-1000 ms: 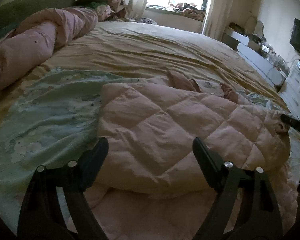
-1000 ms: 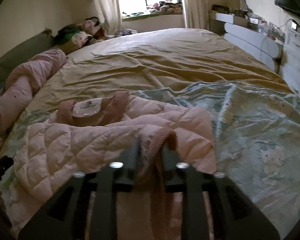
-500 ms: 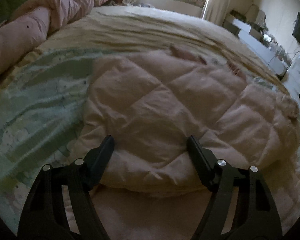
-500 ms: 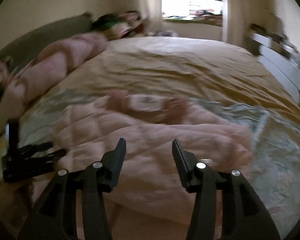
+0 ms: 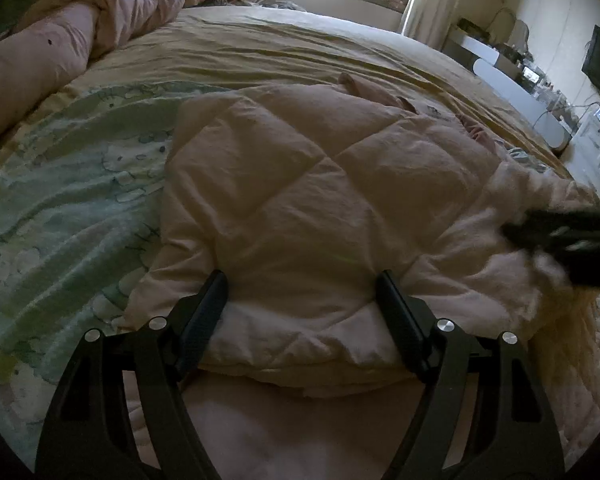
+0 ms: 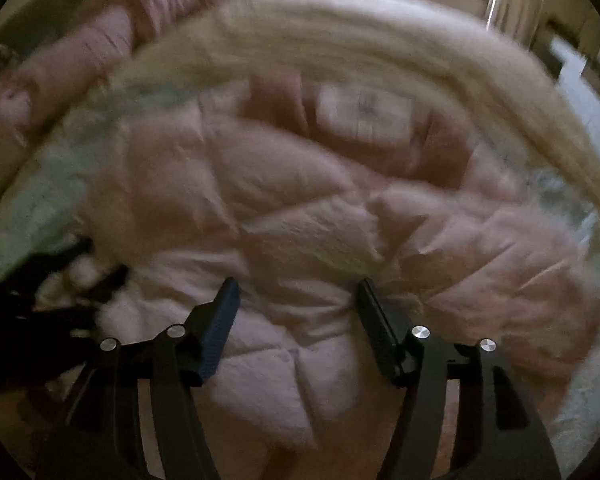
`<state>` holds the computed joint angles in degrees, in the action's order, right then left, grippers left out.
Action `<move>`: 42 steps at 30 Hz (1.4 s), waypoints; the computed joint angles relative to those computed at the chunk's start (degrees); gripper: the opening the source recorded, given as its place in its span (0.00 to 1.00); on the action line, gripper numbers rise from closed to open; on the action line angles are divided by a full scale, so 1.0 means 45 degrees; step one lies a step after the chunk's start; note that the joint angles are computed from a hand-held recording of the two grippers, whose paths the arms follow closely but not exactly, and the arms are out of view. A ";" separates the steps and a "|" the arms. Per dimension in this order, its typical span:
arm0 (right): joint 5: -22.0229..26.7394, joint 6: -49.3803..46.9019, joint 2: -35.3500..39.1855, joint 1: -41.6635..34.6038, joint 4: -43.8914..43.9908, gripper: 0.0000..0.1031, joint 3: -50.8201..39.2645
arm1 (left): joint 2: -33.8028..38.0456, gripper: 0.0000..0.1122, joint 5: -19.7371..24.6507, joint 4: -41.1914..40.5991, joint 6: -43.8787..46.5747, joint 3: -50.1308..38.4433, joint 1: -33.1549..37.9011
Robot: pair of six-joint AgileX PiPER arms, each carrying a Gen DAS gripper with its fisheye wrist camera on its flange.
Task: Fold large clothes
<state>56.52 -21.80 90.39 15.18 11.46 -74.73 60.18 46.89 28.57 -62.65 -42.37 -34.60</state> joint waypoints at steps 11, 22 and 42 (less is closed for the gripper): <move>-0.1080 -0.0603 -0.0789 -0.0552 0.1002 0.62 0.1258 | -0.0864 0.61 0.0810 0.1716 -0.2420 0.0515 -0.1699; 0.0057 -0.4278 -0.3955 -0.3851 0.3452 0.62 0.3774 | -0.0667 0.74 0.1243 0.1260 -0.2410 0.0063 -0.2620; 0.0346 -0.5753 -0.5188 -0.5616 0.5394 0.71 0.5054 | -0.2023 0.80 0.2027 0.1277 -0.3263 0.0076 -0.3413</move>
